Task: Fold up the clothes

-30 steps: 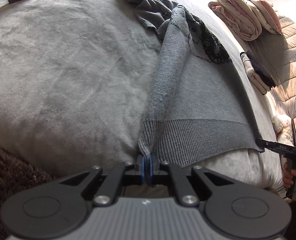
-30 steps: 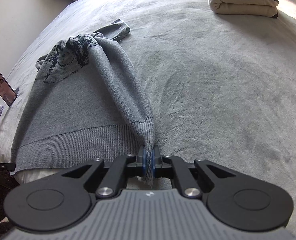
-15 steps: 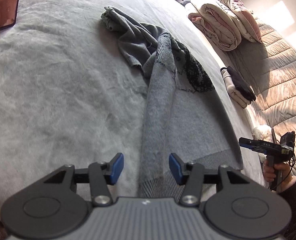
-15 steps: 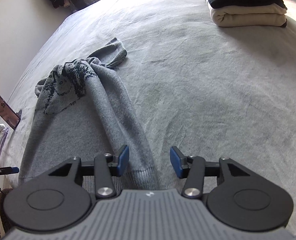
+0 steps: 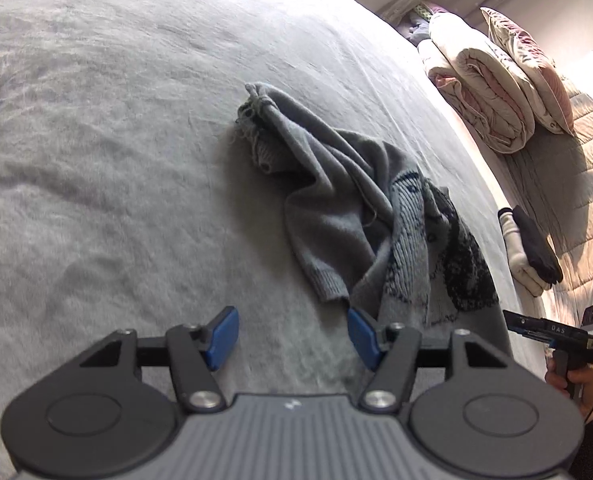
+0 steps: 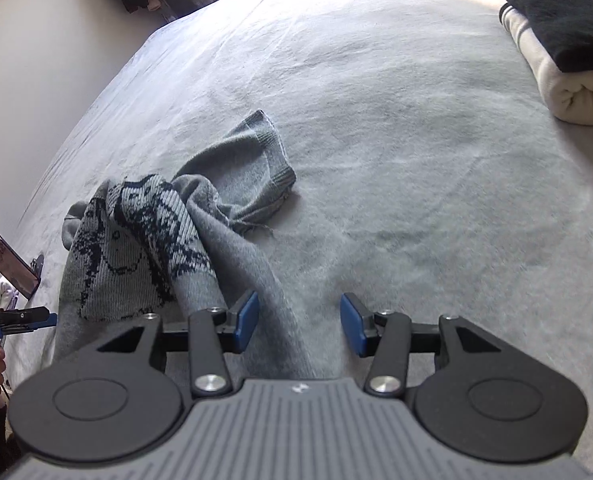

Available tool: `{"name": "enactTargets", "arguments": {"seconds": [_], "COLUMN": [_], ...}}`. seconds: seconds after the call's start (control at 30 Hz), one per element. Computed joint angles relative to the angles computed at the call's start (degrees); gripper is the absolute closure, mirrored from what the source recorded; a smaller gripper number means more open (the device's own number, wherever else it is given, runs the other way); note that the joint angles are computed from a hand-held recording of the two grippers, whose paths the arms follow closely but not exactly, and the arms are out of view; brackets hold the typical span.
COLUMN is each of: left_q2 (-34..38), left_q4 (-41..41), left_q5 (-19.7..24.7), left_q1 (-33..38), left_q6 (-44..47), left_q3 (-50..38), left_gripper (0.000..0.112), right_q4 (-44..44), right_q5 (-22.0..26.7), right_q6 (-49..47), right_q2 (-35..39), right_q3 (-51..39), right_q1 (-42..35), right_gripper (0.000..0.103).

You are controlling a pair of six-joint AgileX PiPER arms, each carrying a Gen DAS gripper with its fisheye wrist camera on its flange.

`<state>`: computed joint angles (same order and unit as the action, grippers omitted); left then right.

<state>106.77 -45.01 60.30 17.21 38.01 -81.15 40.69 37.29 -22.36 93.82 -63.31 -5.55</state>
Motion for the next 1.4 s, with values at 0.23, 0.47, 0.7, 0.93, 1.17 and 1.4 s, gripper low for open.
{"name": "enactTargets", "arguments": {"seconds": [0.23, 0.47, 0.7, 0.93, 1.17, 1.4], "left_q2": [6.2, 13.0, 17.3, 13.8, 14.8, 18.1], "left_q4": [2.6, 6.6, 11.4, 22.0, 28.7, 32.7], "left_q5": [-2.6, -2.9, -2.7, -9.0, -8.0, -4.2], "left_q1": [-3.6, -6.7, -8.3, -13.1, -17.0, -19.9], "left_q6": [-8.4, -17.9, -26.9, -30.8, -31.3, -32.4], "left_q3": [-11.1, -23.8, -30.3, -28.6, -36.4, -45.8], "left_gripper": [0.05, 0.054, 0.081, 0.107, 0.107, 0.107], "right_q4": [-0.8, -4.7, -15.1, -27.5, -42.7, -65.5], "right_q5": [0.0, 1.3, 2.0, -4.8, -10.1, -11.4], "right_q6": [2.0, 7.8, 12.6, 21.8, 34.3, 54.4], "right_q2": [11.2, 23.0, 28.8, 24.6, 17.9, 12.5], "right_q3": [-13.4, -30.4, -40.5, -36.0, -29.9, -25.3], "right_q1": [2.6, 6.0, 11.8, 15.2, 14.0, 11.4], "right_gripper": [0.053, 0.052, 0.079, 0.093, 0.094, 0.094]}}
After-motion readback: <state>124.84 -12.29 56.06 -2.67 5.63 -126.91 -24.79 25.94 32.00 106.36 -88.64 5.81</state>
